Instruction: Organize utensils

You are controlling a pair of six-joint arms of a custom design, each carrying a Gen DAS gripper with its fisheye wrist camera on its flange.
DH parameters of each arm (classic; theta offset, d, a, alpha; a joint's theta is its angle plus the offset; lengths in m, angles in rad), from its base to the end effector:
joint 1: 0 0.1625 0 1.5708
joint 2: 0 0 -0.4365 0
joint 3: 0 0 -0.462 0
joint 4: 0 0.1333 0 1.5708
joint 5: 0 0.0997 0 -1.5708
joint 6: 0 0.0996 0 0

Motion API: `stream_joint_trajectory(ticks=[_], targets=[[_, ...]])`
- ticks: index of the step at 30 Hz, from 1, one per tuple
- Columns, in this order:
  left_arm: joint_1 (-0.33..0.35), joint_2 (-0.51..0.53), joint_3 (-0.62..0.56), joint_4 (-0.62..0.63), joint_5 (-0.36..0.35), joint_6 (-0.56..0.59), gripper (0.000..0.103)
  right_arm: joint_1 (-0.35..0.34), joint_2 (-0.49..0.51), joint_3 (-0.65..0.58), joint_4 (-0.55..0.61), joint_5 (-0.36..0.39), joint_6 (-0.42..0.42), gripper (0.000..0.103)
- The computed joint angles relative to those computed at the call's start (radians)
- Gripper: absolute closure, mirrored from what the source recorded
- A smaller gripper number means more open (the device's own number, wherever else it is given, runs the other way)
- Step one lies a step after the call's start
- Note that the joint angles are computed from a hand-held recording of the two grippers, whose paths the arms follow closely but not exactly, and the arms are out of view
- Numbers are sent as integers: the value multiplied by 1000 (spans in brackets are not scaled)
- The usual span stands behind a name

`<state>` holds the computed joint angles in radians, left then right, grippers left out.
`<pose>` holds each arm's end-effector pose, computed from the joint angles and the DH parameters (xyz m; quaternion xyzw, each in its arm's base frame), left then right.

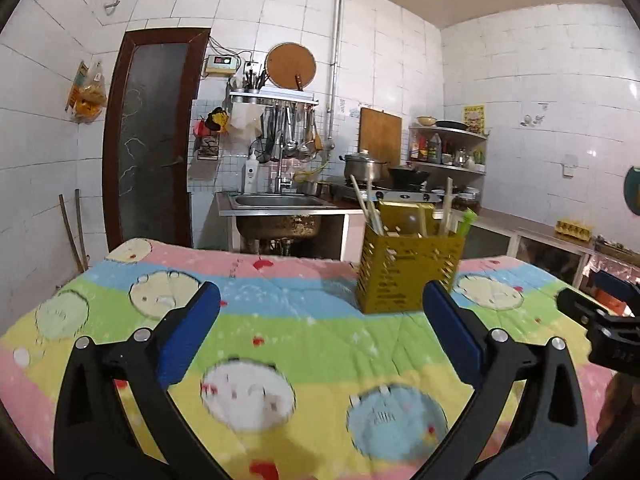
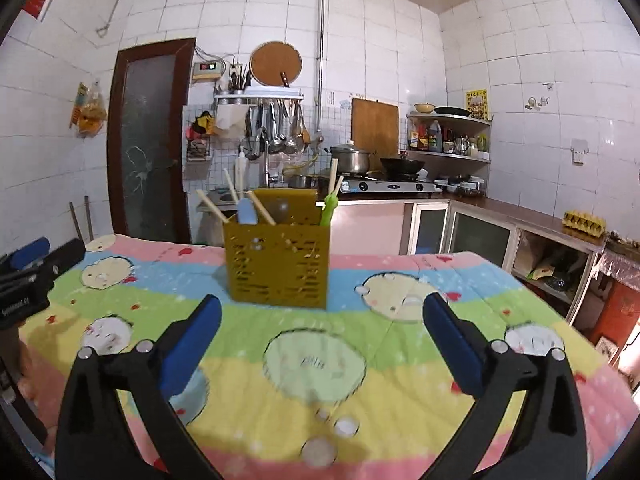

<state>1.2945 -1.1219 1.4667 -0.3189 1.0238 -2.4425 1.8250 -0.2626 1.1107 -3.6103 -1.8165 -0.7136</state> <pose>-0.0147 -0.7304 0.2977 0.1566 0.6975 -0.6164 0.3301 0.3203 -0.7989 -0.0139 0.3213 -0.7592 0.5191 0.2256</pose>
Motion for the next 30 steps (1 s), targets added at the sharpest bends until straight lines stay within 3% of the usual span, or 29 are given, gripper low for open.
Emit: stream_joint_trajectory(ticks=[6, 11, 30], targets=[[-3, -39, 127, -149, 10, 96, 5, -17, -3, 66, -111, 24, 4, 5], [5, -34, 117, -122, 8, 62, 5, -28, -17, 96, -133, 31, 37, 5], [6, -18, 101, -94, -2, 50, 5, -23, 4, 72, -157, 12, 25, 5]])
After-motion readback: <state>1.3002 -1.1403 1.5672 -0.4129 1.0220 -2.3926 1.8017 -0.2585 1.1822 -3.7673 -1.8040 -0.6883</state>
